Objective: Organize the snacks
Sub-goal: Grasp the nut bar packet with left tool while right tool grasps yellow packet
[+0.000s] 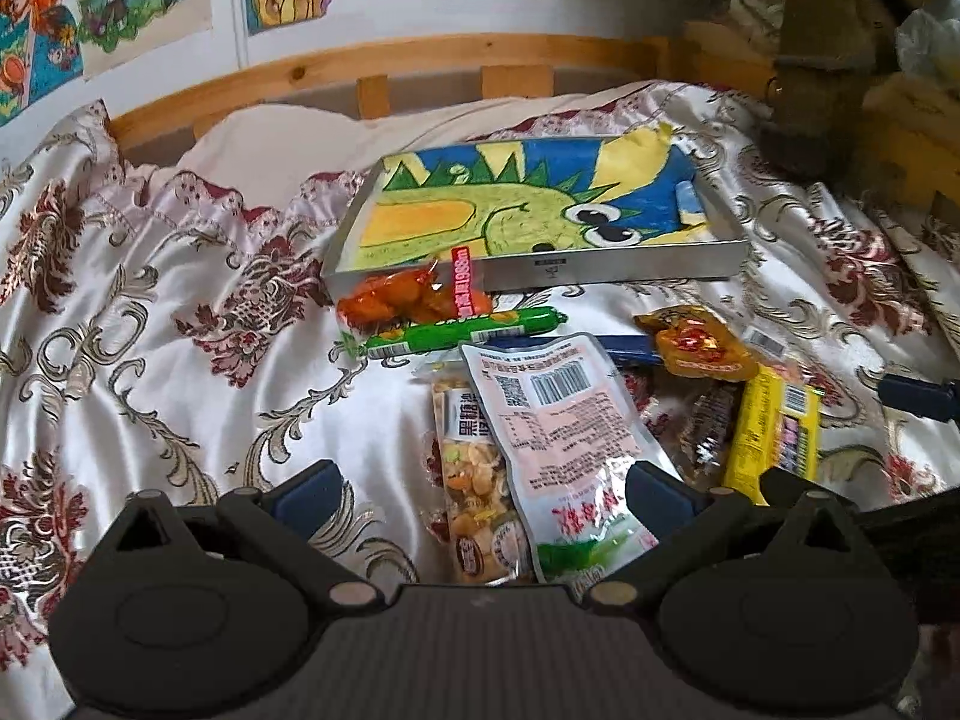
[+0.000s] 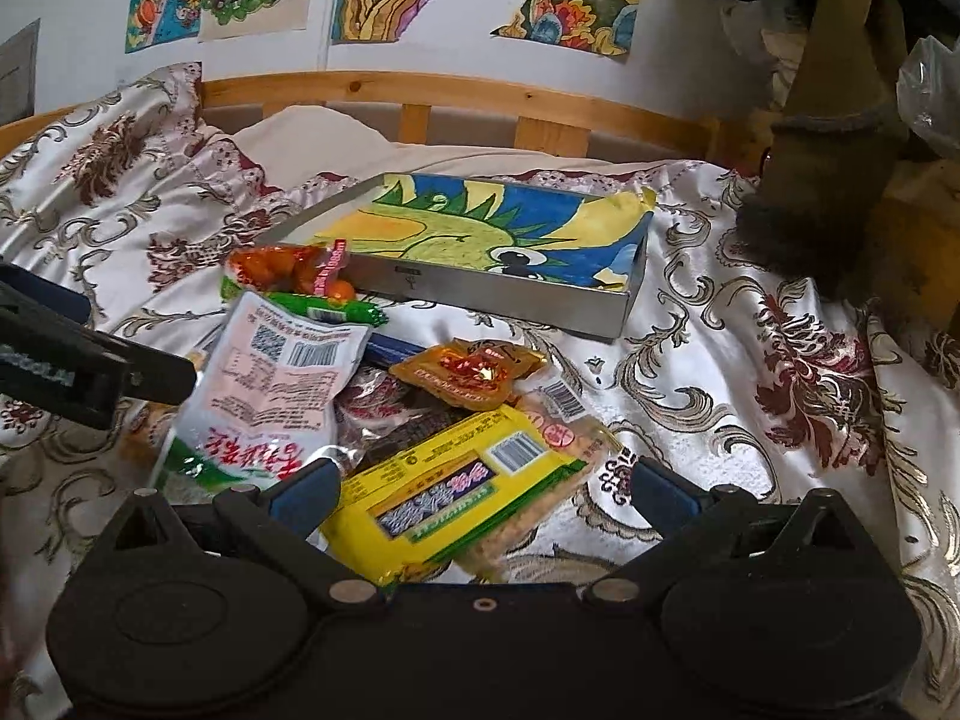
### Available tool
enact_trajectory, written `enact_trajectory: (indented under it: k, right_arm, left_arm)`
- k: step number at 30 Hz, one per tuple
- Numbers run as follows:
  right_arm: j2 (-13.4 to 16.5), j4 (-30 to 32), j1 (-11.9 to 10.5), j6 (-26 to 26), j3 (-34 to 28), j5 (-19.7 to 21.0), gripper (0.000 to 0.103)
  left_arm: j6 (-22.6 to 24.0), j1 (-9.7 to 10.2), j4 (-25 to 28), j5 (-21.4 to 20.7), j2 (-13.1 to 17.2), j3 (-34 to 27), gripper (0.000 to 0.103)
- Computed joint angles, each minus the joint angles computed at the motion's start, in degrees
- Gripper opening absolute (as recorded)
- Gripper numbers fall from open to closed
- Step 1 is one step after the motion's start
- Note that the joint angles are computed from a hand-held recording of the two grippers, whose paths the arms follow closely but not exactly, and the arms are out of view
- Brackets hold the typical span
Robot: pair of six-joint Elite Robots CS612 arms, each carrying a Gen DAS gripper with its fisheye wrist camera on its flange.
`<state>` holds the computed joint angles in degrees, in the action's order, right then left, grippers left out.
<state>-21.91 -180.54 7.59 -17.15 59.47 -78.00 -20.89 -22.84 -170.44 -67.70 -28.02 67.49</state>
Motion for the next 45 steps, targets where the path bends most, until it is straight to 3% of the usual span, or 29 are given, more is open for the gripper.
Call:
enact_trajectory:
  k: [7,11,16,24,33,36,39,41,45]
  right_arm:
    - [0.78,1.74,0.12,2.00,-1.27,0.55,0.102]
    - [0.71,2.22,-0.02,4.28,-1.20,1.69,0.102]
    - [0.92,3.19,0.03,4.99,-1.59,1.44,0.102]
    - [1.62,4.05,0.11,6.18,-2.60,1.89,0.102]
    - [3.04,5.49,0.95,7.80,-5.49,-1.19,0.102]
    - [2.81,6.58,1.41,7.48,-5.42,-5.64,0.102]
    - [2.68,6.42,1.53,7.28,-5.23,-7.55,0.102]
    - [2.56,7.18,1.65,7.17,-5.18,-8.93,0.100]
    - [2.22,8.18,1.41,8.09,-4.69,-7.68,0.094]
  left_arm:
    - [-0.72,1.05,2.84,-0.67,1.52,-2.44,0.103]
    - [1.09,1.85,1.84,-2.45,1.54,-1.58,0.103]
    - [3.88,2.34,1.25,-1.79,1.08,-0.27,0.103]
    - [1.91,3.30,-0.75,-4.06,1.70,-0.48,0.102]
    - [2.39,2.82,1.73,-3.44,4.22,-5.28,0.102]
    - [1.87,2.62,3.54,-3.77,4.59,-6.26,0.095]
    - [0.09,2.80,4.35,-5.83,4.54,-6.17,0.083]
    - [-1.13,2.84,3.60,-6.31,4.42,-5.60,0.082]
    - [-1.76,2.64,2.94,-6.11,4.49,-5.59,0.071]
